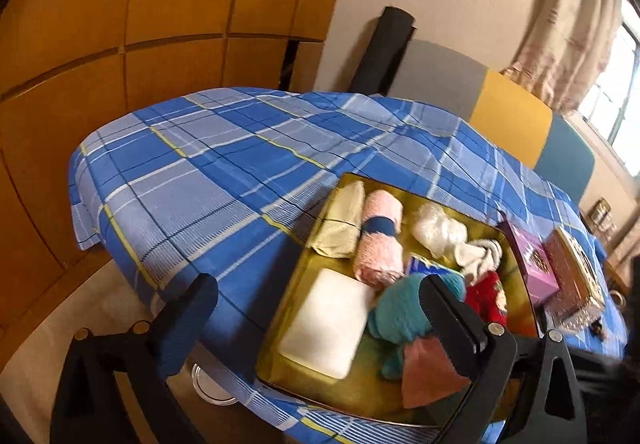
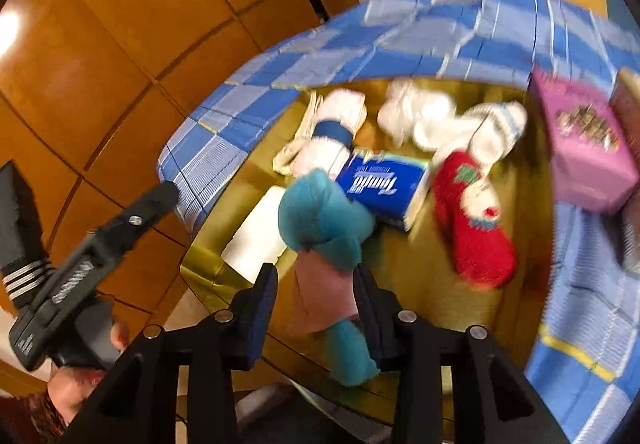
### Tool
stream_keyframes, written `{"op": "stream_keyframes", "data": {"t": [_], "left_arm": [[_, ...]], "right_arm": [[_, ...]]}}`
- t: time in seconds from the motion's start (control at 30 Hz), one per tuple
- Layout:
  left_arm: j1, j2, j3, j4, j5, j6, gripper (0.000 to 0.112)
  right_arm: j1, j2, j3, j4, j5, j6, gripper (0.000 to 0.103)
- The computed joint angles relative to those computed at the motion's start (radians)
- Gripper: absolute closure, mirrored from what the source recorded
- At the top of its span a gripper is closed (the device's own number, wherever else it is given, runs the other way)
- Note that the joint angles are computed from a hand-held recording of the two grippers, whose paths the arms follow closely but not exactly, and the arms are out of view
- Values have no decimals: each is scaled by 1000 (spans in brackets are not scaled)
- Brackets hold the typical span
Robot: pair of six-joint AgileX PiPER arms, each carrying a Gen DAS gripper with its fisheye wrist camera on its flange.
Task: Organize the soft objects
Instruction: 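Move the right tool back toward the remaining pile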
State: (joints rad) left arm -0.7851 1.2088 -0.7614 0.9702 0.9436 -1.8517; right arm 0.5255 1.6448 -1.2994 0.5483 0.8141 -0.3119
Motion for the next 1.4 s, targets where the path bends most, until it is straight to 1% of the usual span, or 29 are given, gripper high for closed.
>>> {"op": "stream_keyframes", "data": {"t": [0.07, 0.17, 0.2, 0.27, 0.4, 0.5, 0.63, 0.8, 0.9, 1.13, 1.23, 1.27, 1.4], "left_arm": [[-8, 11, -4, 2, -23, 6, 11], [-31, 30, -15, 4, -34, 17, 11], [-46, 33, -16, 13, -33, 7, 11], [-88, 45, -23, 38, -20, -15, 11], [-141, 86, -54, 60, -39, 6, 11], [-179, 122, -86, 55, -64, 25, 11], [-219, 171, -144, 29, -122, 67, 11], [-259, 264, -260, -27, -175, 197, 11], [-284, 308, -320, -43, -186, 257, 11], [-303, 405, -448, -130, -228, 399, 11], [-306, 454, -513, -195, -234, 481, 11], [-315, 464, -526, -195, -230, 487, 11], [-319, 523, -603, -240, -232, 564, 11]], "right_arm": [[1, -43, 22, -53, -24, 1, 64], [6, -97, 45, -181, -64, 56, 64], [3, -121, 56, -229, -74, 81, 64], [-12, -145, 61, -259, -78, 91, 64], [-96, -220, 91, -270, -53, 57, 64], [-191, -271, 113, -292, -13, 25, 64], [-308, -307, 143, -326, 3, -6, 64], [-483, -311, 178, -317, 10, -77, 64], [-577, -307, 199, -309, 5, -124, 64], [-783, -286, 238, -226, 3, -269, 64], [-859, -243, 214, -203, 26, -303, 64], [-881, -226, 201, -196, 30, -312, 64], [-966, -136, 110, -207, 26, -285, 64]]}}
